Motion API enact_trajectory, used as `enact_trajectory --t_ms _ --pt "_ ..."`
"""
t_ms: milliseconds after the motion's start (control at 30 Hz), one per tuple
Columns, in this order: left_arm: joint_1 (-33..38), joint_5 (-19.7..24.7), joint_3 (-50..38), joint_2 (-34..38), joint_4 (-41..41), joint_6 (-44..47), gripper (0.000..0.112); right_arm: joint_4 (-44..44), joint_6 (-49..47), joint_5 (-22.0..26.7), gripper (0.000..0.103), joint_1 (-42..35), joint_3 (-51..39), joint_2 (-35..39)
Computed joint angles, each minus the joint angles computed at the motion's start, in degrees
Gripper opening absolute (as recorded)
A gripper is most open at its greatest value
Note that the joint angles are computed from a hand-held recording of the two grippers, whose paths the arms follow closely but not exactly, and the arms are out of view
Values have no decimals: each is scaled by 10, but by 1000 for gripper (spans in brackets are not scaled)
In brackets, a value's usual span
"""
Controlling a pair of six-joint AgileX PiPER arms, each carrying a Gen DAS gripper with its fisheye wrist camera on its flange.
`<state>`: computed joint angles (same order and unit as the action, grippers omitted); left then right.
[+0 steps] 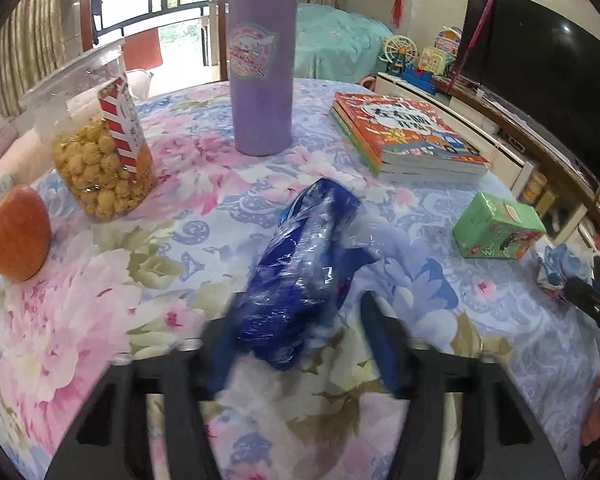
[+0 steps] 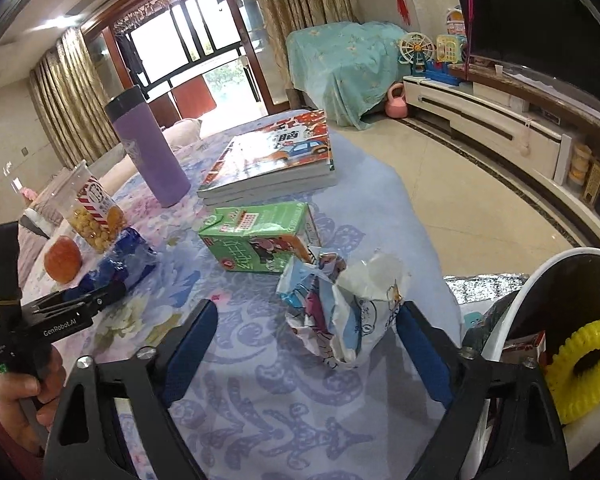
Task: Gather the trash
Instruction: 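Grasp the blue snack bag with the left tool while the right tool grasps the crumpled wrapper, then carry the blue bag and crumpled wrapper over the bin with both tools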
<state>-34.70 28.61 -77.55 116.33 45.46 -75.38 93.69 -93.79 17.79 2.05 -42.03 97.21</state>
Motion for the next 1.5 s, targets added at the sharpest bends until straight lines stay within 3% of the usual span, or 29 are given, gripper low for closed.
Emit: enact_trajectory --t_ms 33,100,167,200,367,833,1500 --pt "1 -2 -3 3 -10 11 36 4 -5 -3 66 0 0 1" --pt "-2 2 -3 4 4 2 29 -8 8 -15 34 3 -2 4" --pt "-8 4 3 -2 15 -7 26 -6 3 -9 28 0 1 2" --pt "-11 4 9 -8 19 -14 25 2 -7 -11 20 2 5 -1" --pt "-40 -4 51 -47 40 -56 23 29 -40 16 20 -1 44 -44" --pt "-158 15 116 -118 40 -122 23 -6 -9 100 20 -63 161 -174" --pt "-281 95 105 -138 46 -178 23 -128 41 220 20 -232 261 -316"
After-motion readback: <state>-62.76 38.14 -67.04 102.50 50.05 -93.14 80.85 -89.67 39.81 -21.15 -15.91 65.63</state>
